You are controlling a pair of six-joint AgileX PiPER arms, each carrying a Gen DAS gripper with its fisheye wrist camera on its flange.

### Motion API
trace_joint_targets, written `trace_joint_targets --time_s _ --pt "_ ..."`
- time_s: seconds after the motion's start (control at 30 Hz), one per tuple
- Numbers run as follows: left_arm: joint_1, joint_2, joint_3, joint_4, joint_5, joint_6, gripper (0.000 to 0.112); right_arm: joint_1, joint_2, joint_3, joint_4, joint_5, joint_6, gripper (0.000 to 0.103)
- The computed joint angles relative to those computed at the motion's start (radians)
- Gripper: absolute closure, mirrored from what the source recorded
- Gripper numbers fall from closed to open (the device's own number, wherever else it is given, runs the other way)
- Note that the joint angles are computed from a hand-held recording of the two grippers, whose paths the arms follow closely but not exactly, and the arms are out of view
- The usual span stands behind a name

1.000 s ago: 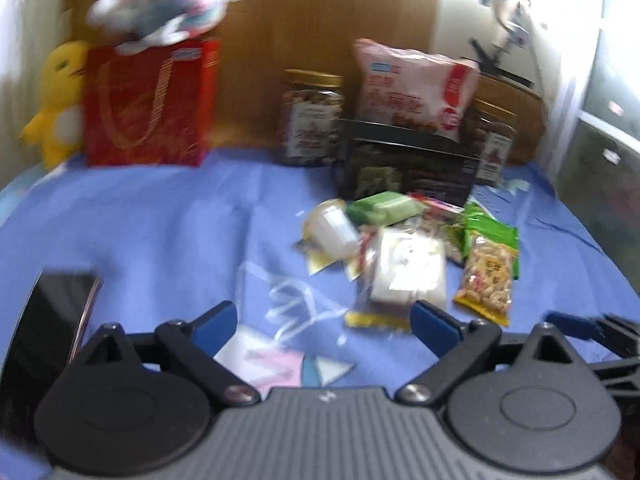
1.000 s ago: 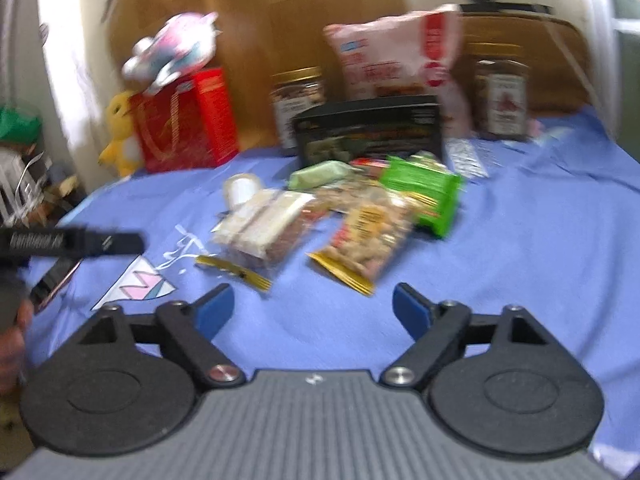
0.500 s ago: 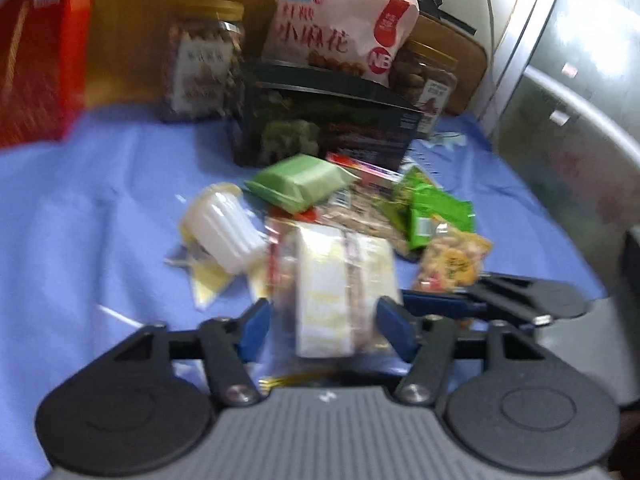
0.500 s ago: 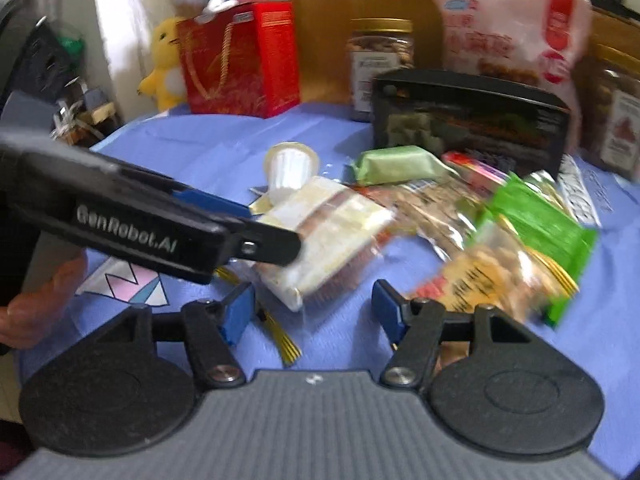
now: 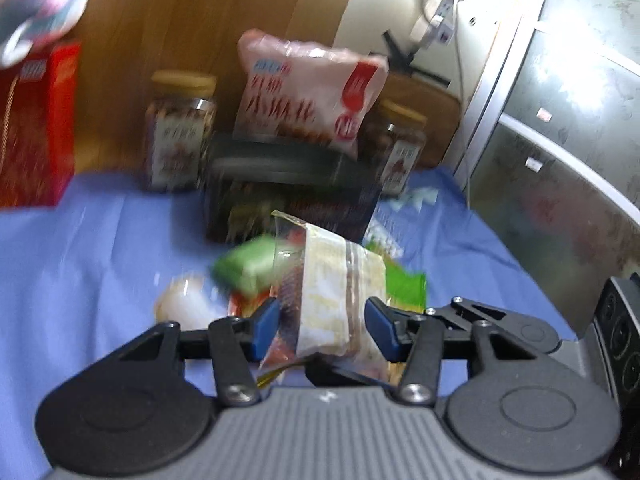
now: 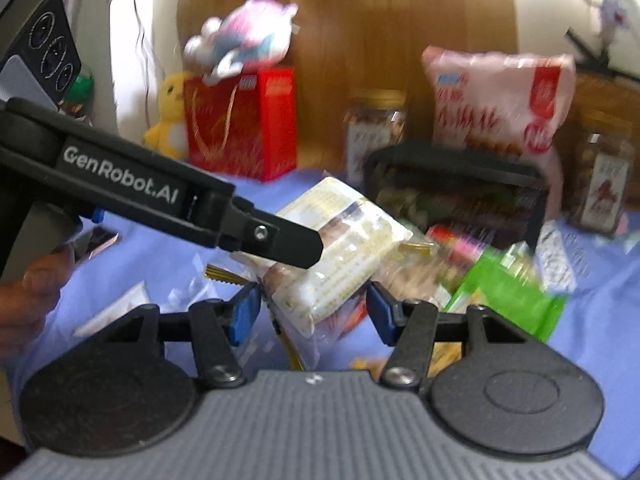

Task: Organize snacks
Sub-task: 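Grasp the white wrapped snack bar with the left gripper and lift, then lower the bar into the dark tin box and open the left gripper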

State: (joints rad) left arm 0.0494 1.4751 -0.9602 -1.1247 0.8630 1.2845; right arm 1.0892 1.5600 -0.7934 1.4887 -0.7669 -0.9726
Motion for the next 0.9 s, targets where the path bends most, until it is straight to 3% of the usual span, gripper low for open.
trace_joint_targets --time_s 0.17,0.33,0.43,0.53,0.6,0.67,0.77,0.9 --pt "-0.111 0.119 -0.238 0.013 -0.075 -0.110 0.064 -0.192 -0.016 -0.074 -0.107 0.086 -0.066 0.043" --pt "-0.201 0.375 -0.629 0.179 -0.095 -0.412 0.063 -0.465 0.049 -0.236 -0.165 0.357 -0.090 0.044" --pt "-0.221 0.531 -0.850 0.279 -0.051 -0.571 0.063 -0.603 0.121 -0.343 -0.087 0.529 -0.168 0.044" --pt "-0.239 0.658 -1.027 0.368 -0.010 -0.691 0.063 -0.683 0.201 -0.430 0.094 0.625 -0.356 0.045" --pt "-0.246 0.727 -1.124 0.421 0.024 -0.763 0.064 -0.689 0.229 -0.443 0.138 0.635 -0.399 0.045" --pt "-0.252 0.778 -1.183 0.454 0.060 -0.810 0.063 -0.697 0.249 -0.448 0.074 0.638 -0.330 0.044" --pt "-0.254 0.776 -1.146 0.429 0.038 -0.785 0.063 -0.693 0.249 -0.431 -0.003 0.636 -0.251 0.043" --pt "-0.247 0.690 -1.027 0.389 -0.007 -0.711 0.063 -0.662 0.202 -0.367 -0.144 0.571 -0.094 0.042"
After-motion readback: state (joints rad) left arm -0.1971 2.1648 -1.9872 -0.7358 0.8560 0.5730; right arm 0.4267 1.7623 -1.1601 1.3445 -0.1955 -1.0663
